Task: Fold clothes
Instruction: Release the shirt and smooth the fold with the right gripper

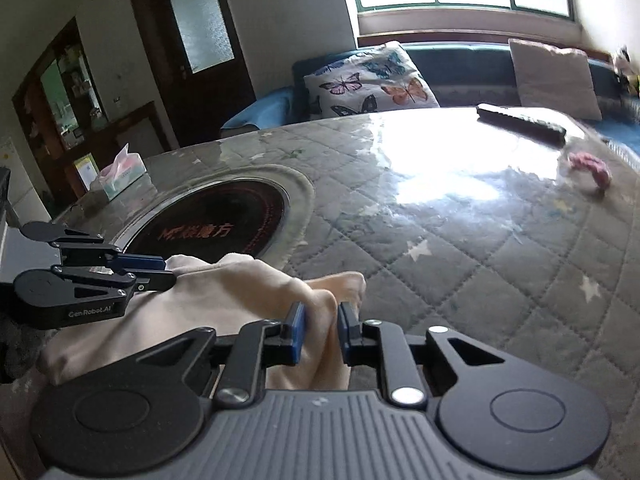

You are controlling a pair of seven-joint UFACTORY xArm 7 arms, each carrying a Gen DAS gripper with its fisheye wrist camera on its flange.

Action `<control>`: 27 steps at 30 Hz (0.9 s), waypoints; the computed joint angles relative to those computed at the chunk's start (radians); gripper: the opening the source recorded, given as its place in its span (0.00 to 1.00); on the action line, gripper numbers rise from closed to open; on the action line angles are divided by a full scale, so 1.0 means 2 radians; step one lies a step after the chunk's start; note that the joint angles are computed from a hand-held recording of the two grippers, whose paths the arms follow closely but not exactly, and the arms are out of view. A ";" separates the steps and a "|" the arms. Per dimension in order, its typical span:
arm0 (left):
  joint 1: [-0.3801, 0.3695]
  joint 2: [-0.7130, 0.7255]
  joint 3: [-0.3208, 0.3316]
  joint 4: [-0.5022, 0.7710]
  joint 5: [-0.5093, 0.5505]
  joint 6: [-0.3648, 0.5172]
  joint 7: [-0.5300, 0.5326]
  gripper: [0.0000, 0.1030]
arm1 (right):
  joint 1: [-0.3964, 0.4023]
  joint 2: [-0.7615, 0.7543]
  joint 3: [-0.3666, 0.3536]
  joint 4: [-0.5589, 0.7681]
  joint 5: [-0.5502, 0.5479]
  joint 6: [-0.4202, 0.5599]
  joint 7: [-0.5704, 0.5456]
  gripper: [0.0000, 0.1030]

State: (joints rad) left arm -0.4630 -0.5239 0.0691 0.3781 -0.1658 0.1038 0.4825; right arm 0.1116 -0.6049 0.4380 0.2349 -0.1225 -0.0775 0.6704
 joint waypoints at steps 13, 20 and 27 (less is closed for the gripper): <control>-0.036 -0.058 0.040 -0.034 -0.009 -0.022 0.015 0.27 | 0.025 -0.042 -0.034 -0.012 -0.005 0.030 -0.012 0.05; -0.034 -0.223 0.062 -0.104 -0.007 0.050 0.040 0.29 | 0.108 -0.114 -0.057 -0.026 -0.003 0.080 -0.028 0.07; 0.025 -0.396 0.064 -0.162 -0.023 0.178 0.055 0.28 | 0.126 -0.113 -0.032 -0.032 -0.005 0.083 -0.012 0.07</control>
State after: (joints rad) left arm -0.4132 -1.3160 0.1972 0.0547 -0.2120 0.4590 0.5929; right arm 0.3642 -0.8299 0.3739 0.1707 -0.1324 0.0882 0.6465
